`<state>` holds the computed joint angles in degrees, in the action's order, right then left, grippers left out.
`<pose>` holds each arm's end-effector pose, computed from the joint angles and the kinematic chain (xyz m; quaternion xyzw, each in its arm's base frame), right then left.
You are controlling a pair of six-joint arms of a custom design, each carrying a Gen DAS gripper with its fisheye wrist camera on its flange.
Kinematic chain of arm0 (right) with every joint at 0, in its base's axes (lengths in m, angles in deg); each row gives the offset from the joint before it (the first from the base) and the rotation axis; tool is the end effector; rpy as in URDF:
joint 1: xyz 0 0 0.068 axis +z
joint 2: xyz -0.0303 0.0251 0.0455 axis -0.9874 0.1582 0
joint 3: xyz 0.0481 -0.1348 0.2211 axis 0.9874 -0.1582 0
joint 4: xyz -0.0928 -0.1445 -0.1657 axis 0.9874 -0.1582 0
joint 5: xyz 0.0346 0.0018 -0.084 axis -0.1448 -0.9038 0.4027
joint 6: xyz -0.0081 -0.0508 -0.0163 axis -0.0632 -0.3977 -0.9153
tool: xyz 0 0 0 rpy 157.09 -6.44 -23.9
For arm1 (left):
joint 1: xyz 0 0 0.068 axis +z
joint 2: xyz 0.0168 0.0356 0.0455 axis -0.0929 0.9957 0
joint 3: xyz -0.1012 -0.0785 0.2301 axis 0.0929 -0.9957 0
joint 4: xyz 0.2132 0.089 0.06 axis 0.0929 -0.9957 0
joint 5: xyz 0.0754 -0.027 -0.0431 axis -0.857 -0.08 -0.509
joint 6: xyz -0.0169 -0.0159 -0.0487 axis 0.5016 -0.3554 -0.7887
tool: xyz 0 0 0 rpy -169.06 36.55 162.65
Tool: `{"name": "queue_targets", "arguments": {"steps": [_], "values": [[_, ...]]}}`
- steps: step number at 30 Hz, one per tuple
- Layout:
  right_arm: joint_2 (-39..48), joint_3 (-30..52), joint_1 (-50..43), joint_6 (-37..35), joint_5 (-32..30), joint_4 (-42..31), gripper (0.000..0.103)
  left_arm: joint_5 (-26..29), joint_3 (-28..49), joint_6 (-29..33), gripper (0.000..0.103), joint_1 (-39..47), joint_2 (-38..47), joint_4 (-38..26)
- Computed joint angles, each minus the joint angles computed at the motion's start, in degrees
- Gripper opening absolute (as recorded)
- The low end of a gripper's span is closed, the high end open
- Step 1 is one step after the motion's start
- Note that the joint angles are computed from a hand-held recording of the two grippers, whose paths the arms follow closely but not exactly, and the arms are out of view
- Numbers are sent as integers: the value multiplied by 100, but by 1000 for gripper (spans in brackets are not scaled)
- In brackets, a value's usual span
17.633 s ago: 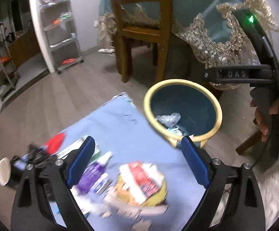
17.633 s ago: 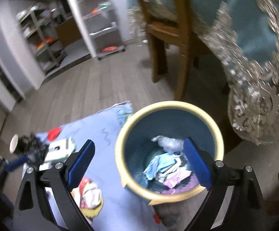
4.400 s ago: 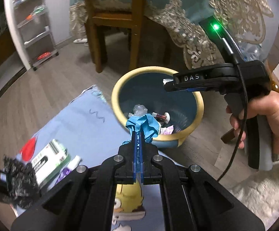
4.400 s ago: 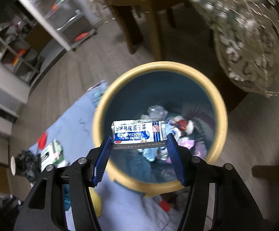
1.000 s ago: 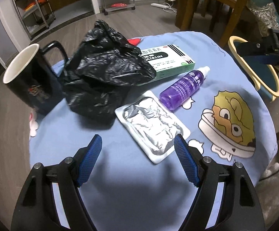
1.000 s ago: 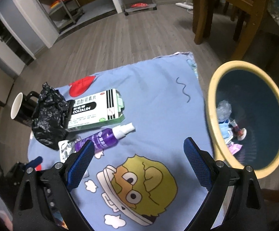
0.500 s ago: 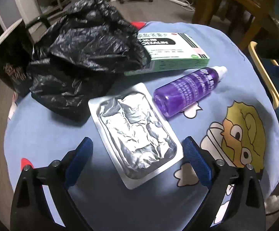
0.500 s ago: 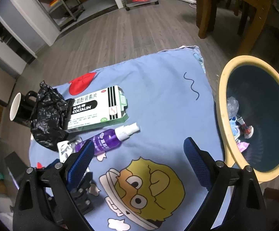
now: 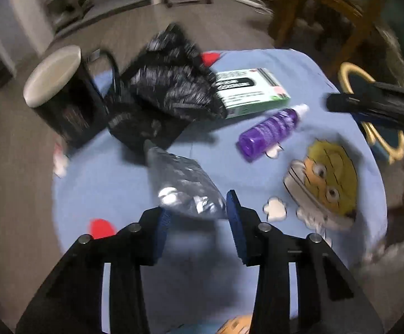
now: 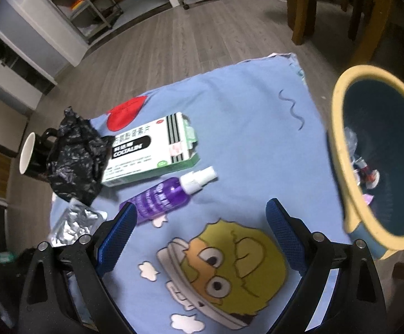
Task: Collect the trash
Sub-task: 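Grasp the foil blister tray with the left gripper while the right gripper grasps the purple spray bottle, then carry the foil tray and spray bottle over the wastebasket with both grippers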
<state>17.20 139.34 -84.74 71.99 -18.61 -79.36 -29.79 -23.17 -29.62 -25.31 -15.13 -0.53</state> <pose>0.2248 -0.0038 0.2148 -0.0102 0.9736 0.1509 0.1709 0.1173 -0.0385 0.2345 0.0762 0.9773 0.0020 0.1979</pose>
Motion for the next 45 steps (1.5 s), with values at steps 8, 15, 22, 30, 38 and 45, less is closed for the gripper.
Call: {"name": "queue_targets", "arguments": {"steps": [8,15,22,30,38,45], "values": [[250,-543,595,1009,-250,823,93,1014,-872,553,42,1615,-98,274],[613,-720,1086,1798,-5,1502,93,668,-1162,150,83,1186,-142,873],[954,-785,1852,2492,1039,2093,95,-237,-1555,-774,83,-199,379,1661],[757,-680,1987,1947,1624,1473,49,-258,-1722,-932,74,-338,612,1954],[33,-978,1326,1096,1221,664,37,303,-1604,57,71,723,127,1468],[-831,-1074,709,386,1054,181,36,876,-916,1408,71,1922,-540,529]]}}
